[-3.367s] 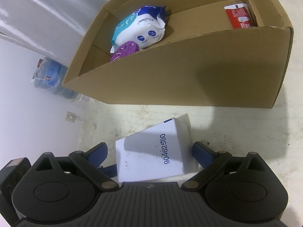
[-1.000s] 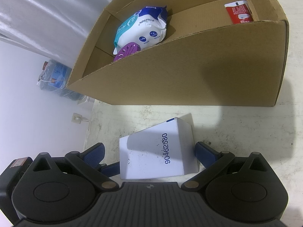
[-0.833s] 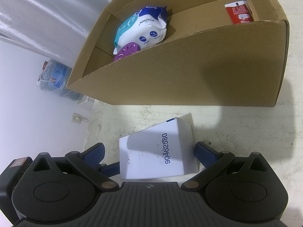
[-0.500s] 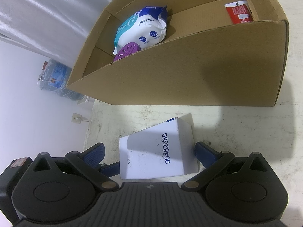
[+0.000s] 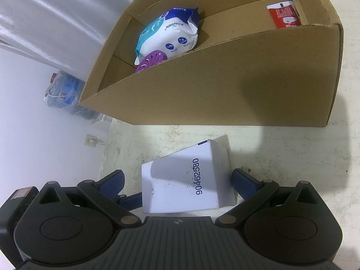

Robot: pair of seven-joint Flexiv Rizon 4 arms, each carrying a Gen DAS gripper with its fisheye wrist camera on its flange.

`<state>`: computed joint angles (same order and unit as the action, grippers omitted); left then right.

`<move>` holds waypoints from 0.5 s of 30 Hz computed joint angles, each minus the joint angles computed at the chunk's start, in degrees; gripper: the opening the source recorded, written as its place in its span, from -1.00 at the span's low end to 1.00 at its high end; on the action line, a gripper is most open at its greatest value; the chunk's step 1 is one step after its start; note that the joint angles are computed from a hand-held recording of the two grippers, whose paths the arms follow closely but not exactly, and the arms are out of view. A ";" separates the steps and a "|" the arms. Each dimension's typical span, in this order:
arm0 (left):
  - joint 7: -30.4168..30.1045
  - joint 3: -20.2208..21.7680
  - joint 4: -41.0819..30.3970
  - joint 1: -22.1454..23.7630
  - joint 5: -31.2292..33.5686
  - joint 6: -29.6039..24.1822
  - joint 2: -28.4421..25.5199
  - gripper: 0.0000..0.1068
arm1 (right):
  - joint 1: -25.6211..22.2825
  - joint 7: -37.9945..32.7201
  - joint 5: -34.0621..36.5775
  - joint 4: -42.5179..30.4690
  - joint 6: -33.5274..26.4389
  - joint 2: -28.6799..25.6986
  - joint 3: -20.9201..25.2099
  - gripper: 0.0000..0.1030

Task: Organize objects

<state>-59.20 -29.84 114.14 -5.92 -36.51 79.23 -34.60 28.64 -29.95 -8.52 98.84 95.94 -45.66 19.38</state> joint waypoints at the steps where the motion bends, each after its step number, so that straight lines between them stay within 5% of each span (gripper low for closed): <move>1: -0.04 -0.03 0.02 -0.01 0.00 0.06 -0.02 0.93 | 0.03 -0.02 0.02 0.03 -0.02 0.02 -0.04 1.00; 15: -0.22 -0.13 -0.03 0.16 0.29 0.03 -0.08 0.93 | 0.07 -0.15 0.19 0.06 0.03 0.06 -0.05 1.00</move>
